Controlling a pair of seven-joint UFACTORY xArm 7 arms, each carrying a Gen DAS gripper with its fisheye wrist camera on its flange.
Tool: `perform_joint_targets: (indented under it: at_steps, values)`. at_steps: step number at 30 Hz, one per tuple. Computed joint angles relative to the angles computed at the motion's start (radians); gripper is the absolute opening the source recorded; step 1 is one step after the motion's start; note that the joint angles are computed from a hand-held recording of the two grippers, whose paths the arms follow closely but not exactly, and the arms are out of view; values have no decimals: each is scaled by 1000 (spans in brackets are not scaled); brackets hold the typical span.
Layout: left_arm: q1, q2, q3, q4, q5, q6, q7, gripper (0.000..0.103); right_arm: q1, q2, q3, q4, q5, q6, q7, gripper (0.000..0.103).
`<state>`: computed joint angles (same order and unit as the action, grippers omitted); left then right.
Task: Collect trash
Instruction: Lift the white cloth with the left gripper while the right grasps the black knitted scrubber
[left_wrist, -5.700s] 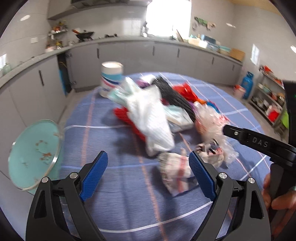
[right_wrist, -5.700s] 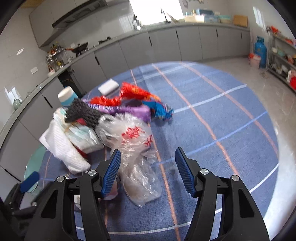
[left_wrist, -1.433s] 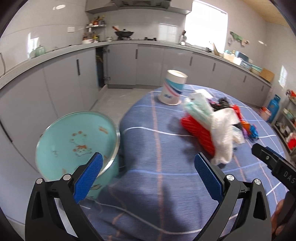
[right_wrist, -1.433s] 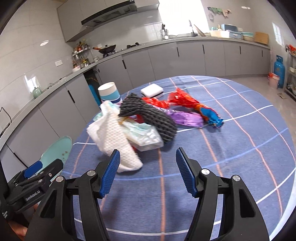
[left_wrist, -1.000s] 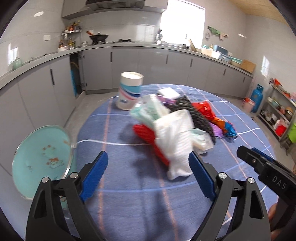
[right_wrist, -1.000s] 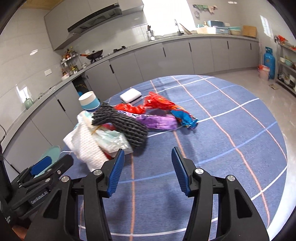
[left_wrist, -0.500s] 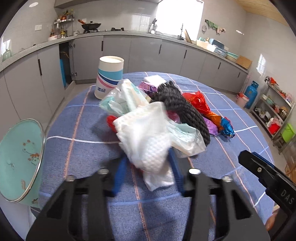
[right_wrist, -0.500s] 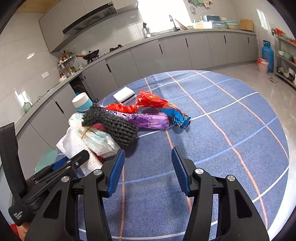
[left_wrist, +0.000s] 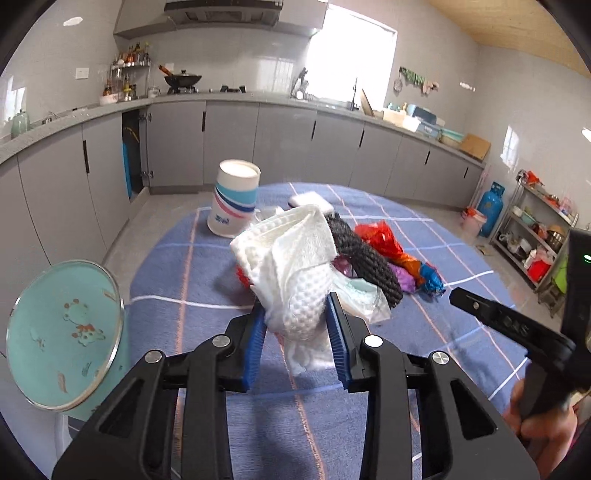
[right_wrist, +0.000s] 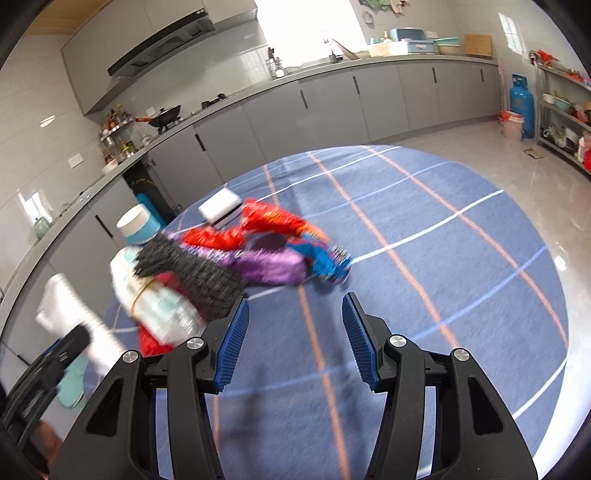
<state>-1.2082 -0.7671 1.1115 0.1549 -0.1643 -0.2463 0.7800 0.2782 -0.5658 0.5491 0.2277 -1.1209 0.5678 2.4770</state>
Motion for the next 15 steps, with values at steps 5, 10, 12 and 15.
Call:
perform_joint_targets:
  at_steps: [5,10,12,15]
  values:
    - [23,-3,5,20,-7,-2,-16,32,-42,-21,-39,-15,-41,-90,5,49]
    - [44,19,8,38,-2,-19,-36,32,-90,127,9,112,-245,-128,78,49]
    - [66,12,5,39,2,-16,-42,32,-93,208,2,177,-336,-131,105,49]
    - [109,-9,-6,40,6,10,-42,32,-76,277,-22,241,-394,-104,106,49]
